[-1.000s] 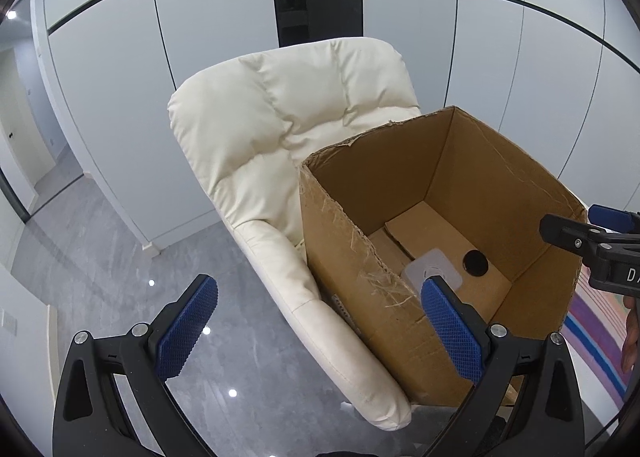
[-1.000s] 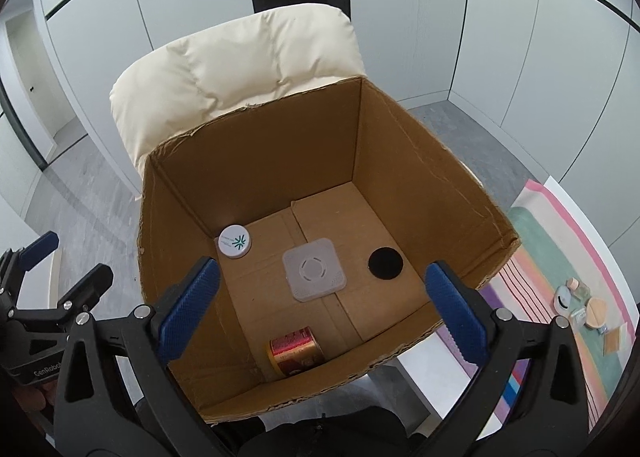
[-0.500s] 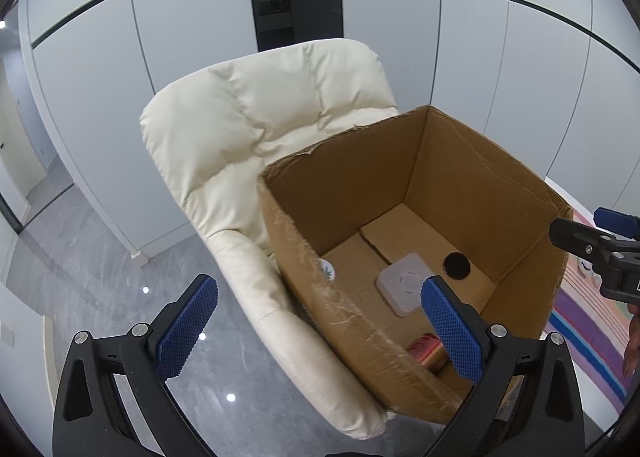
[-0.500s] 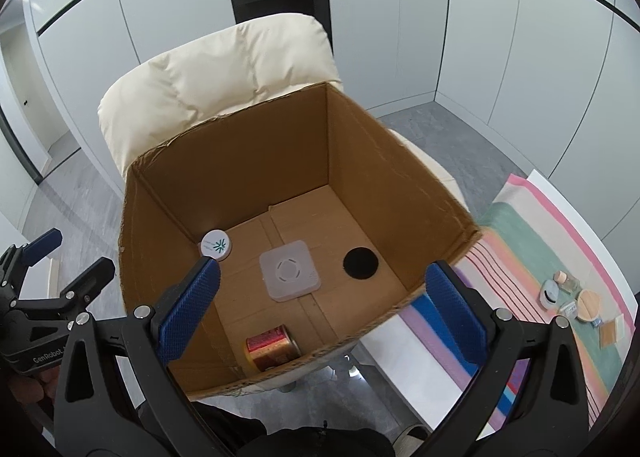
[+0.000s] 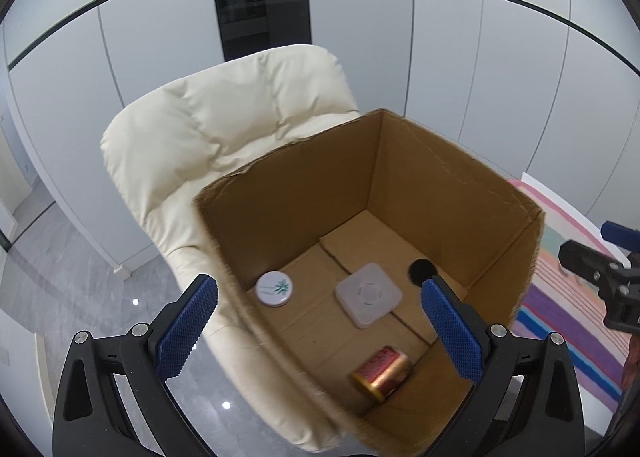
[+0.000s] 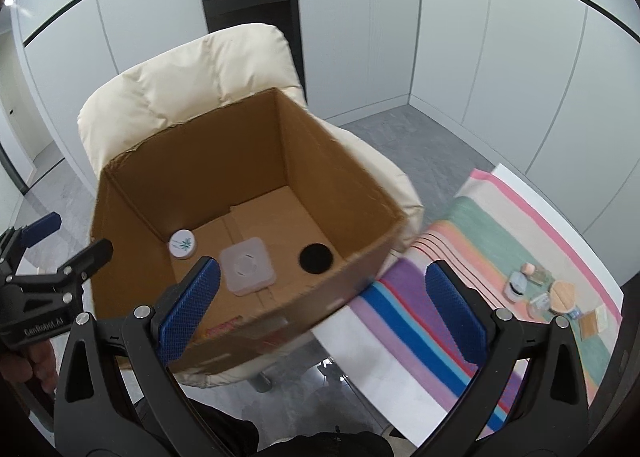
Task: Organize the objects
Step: 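Move both tools back from the box over the cosmetics on the cloth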
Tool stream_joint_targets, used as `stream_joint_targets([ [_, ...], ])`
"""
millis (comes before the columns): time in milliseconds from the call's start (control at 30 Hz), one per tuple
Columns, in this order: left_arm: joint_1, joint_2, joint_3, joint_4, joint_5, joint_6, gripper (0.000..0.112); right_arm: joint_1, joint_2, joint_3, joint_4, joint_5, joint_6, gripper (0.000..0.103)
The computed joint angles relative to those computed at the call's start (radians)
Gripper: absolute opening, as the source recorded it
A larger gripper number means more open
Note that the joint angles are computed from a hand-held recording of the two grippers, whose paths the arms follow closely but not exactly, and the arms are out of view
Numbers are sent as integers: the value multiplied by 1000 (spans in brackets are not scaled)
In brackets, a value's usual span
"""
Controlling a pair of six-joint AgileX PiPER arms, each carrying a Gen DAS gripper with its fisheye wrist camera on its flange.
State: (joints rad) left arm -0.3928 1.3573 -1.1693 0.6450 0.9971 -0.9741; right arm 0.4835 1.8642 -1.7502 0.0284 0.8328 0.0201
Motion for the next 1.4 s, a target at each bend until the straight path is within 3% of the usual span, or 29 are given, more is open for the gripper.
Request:
stream_joint_targets([
  [1000, -273, 459, -527, -47, 48, 69, 102, -490, -186, 276, 157, -55, -215, 103],
  [1400, -356, 670, -850, -106, 126, 171, 102, -683, -225, 328, 217, -39, -317, 103],
])
